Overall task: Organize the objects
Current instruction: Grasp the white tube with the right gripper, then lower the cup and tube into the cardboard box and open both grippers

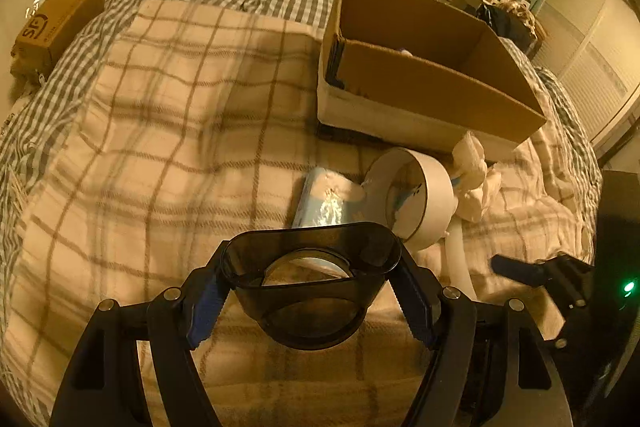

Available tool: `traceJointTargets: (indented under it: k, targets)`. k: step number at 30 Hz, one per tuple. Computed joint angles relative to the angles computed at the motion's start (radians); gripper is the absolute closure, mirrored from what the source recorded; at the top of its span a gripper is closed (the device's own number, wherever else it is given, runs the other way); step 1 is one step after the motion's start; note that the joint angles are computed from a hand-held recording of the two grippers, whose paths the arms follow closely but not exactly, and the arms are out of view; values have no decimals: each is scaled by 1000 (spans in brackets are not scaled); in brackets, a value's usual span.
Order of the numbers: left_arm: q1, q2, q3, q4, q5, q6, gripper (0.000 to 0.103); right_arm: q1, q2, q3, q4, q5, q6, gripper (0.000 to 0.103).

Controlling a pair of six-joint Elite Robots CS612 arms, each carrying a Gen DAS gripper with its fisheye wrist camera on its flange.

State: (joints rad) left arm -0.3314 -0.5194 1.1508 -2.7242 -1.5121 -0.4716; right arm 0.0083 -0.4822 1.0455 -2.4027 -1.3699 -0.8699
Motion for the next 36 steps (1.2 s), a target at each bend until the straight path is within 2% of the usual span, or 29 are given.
traceJointTargets:
  k: [3, 5, 8, 12, 24, 30, 36]
  targets:
    - [-3, -2, 4, 1, -2, 7, 26, 4, 8, -9, 33, -31, -13, 47]
    - [-5, -6, 12, -8, 0, 13, 26, 1, 6, -12, 55, -20, -12, 71]
    - [-9, -18, 27, -22, 11, 21, 26, -5, -12, 15, 24, -7, -15, 83]
    - [-16, -41, 58, -49, 29, 23, 26, -18, -45, 60, -42, 20, -4, 85]
    - [-39, -109, 114, -135, 46, 45, 26, -78, -170, 176, -191, 201, 26, 86]
    - [-44, -117, 76, -152, 46, 82, 26, -91, -211, 195, -246, 303, 18, 86]
    - [-38, -95, -20, -149, 47, 128, 26, -82, -205, 134, -290, 352, 58, 86]
